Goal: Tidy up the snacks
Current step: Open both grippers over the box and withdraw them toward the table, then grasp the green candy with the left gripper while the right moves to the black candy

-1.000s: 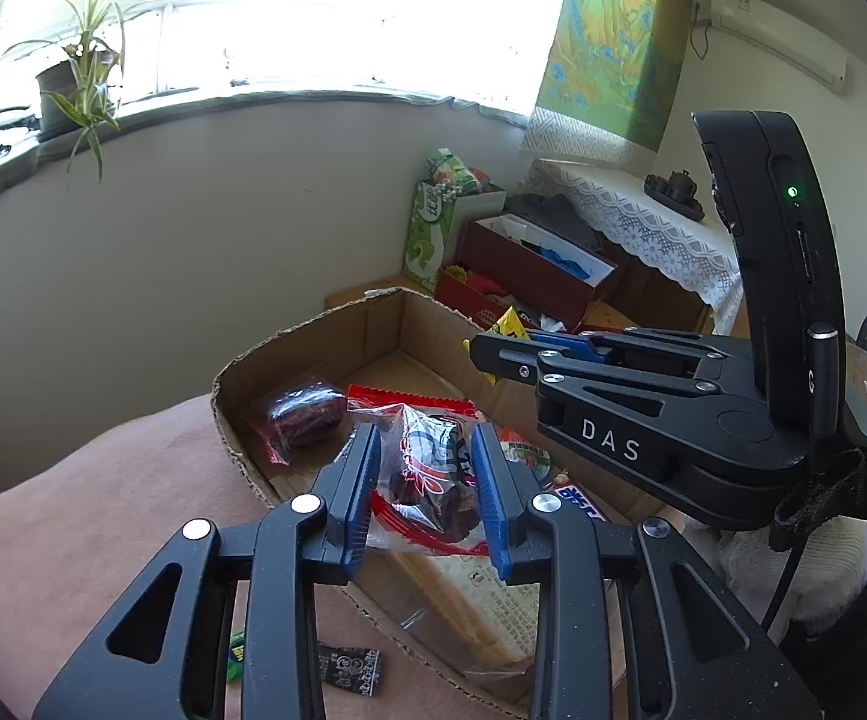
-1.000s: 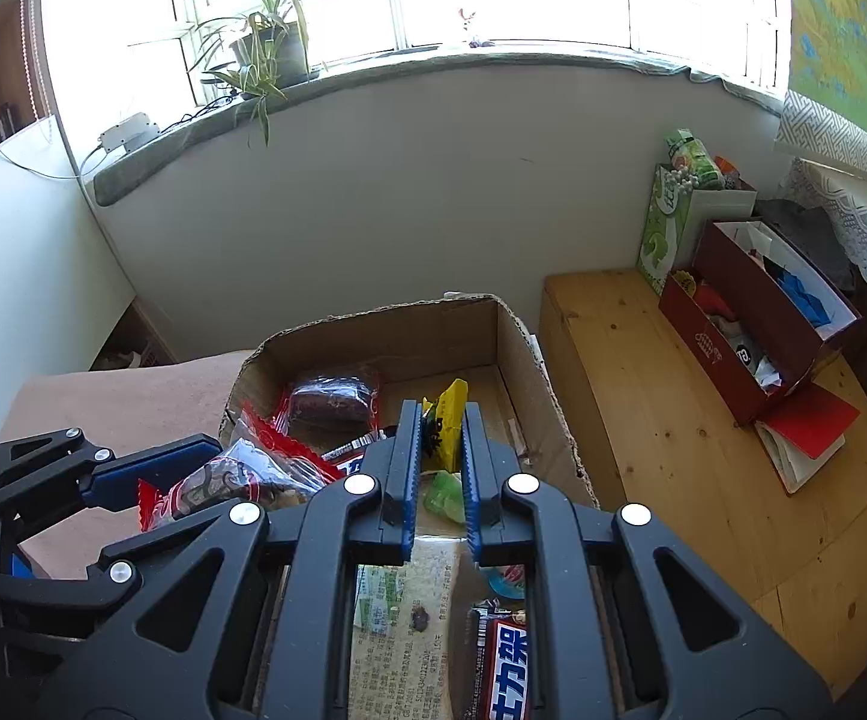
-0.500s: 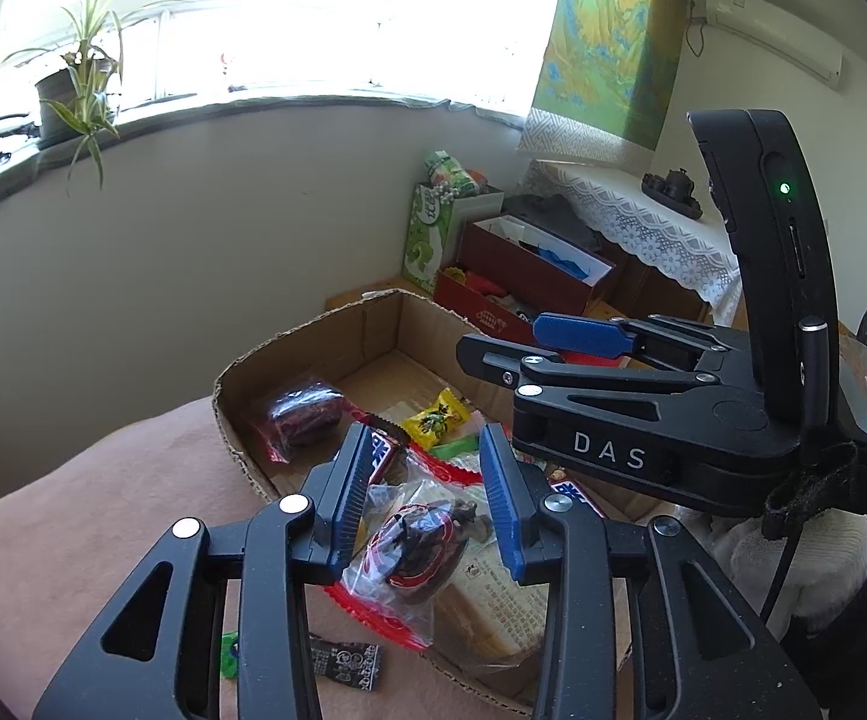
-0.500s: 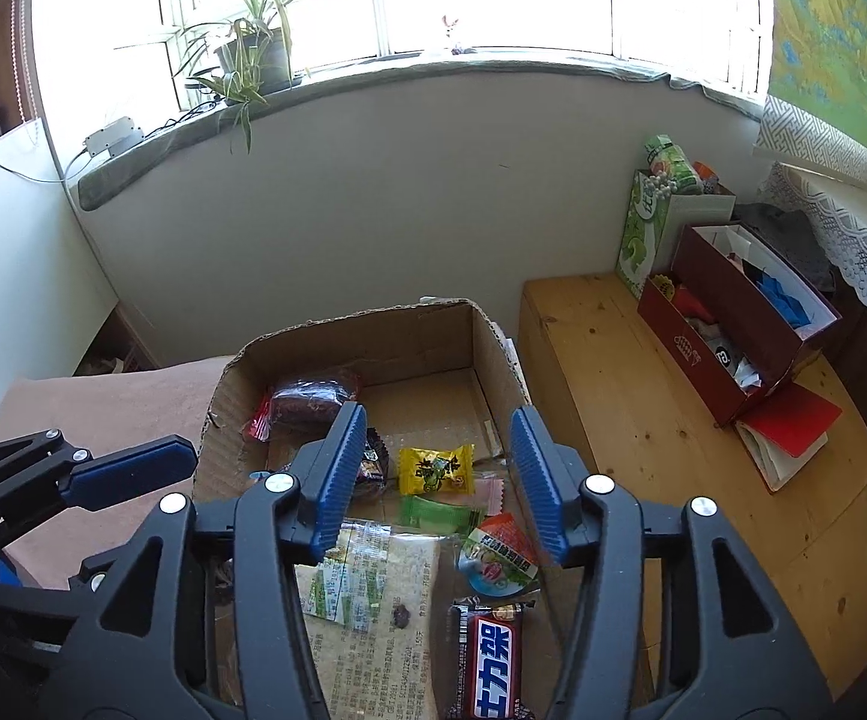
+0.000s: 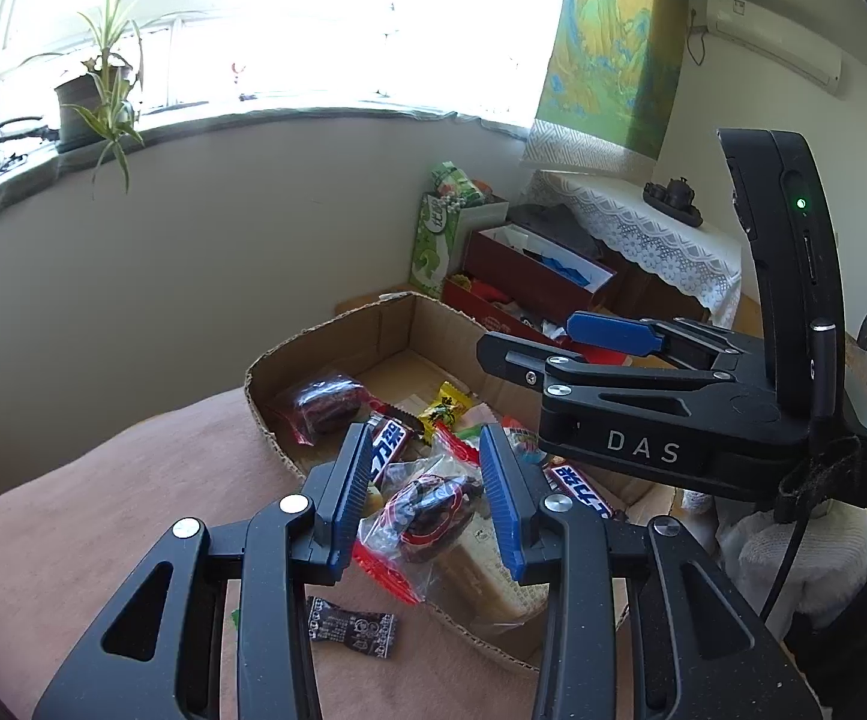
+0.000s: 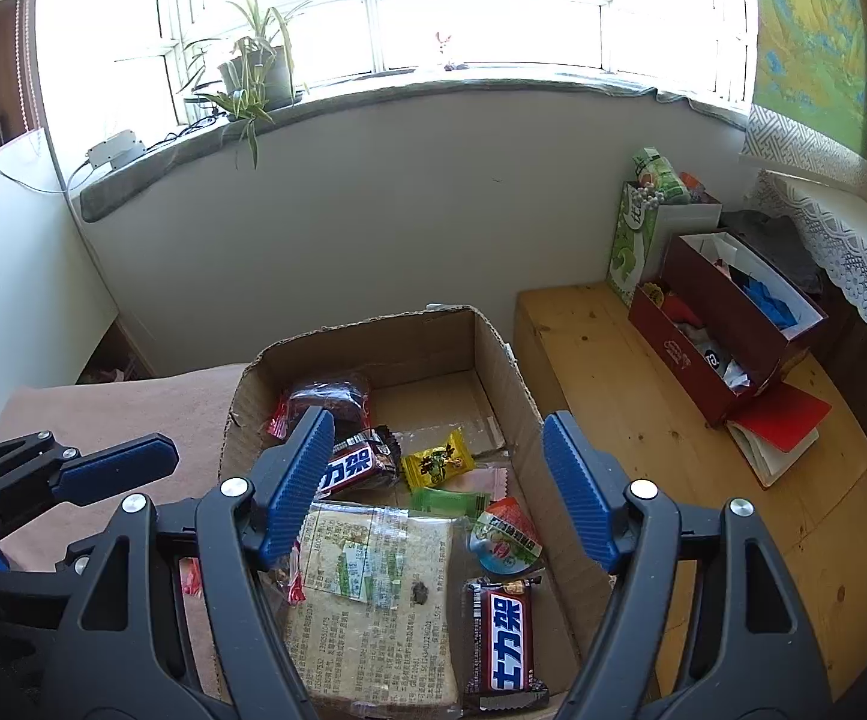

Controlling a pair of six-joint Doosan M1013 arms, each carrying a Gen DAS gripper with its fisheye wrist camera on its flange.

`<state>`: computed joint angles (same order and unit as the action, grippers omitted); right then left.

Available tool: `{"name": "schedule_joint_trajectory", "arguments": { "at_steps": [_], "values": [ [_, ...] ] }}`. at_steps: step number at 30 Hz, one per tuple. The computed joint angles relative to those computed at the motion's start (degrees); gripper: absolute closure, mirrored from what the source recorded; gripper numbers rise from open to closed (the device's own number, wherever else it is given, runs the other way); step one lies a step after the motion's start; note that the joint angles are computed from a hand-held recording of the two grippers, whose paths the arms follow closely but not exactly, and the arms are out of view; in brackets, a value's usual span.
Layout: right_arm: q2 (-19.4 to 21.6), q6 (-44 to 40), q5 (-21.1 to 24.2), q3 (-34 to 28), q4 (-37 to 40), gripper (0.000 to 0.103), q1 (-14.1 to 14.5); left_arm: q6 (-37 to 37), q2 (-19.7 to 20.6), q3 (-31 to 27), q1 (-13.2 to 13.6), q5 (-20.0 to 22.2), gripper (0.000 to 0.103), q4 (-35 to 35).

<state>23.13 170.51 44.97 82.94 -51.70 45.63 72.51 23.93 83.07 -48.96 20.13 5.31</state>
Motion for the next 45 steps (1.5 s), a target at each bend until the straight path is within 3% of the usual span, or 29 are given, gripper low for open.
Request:
{"name": "schedule_joint_trajectory", "arguments": {
  "at_steps": [11,22,30,33,36,45],
  "values": [
    [-1.60,11.77,-1.99,3.02,-9.25,0.028,2.57,-5.60,-2.68,3.98,0.84,-1.62,0.067,4.80],
    [-2.08,12.37,-3.40,3.80,-9.60,0.023,6.41,-12.56,-4.67,7.66,3.59,-1.38,0.067,8.85],
    [-0.36,10.69,-7.57,3.80,-6.11,0.023,8.99,-0.34,-3.09,7.14,5.06,1.10,0.067,-5.28],
    [0.37,8.79,-8.56,3.96,-3.61,0.034,9.59,3.82,-1.90,5.98,5.03,3.26,0.067,-8.27],
    [1.33,5.38,-8.25,3.25,0.07,0.038,9.58,9.47,-0.63,4.65,4.93,5.27,0.068,-13.03],
    [0.65,7.86,-8.52,4.70,-0.45,0.044,9.79,9.47,3.65,0.08,3.18,11.81,0.068,-8.82]
  ]
}}
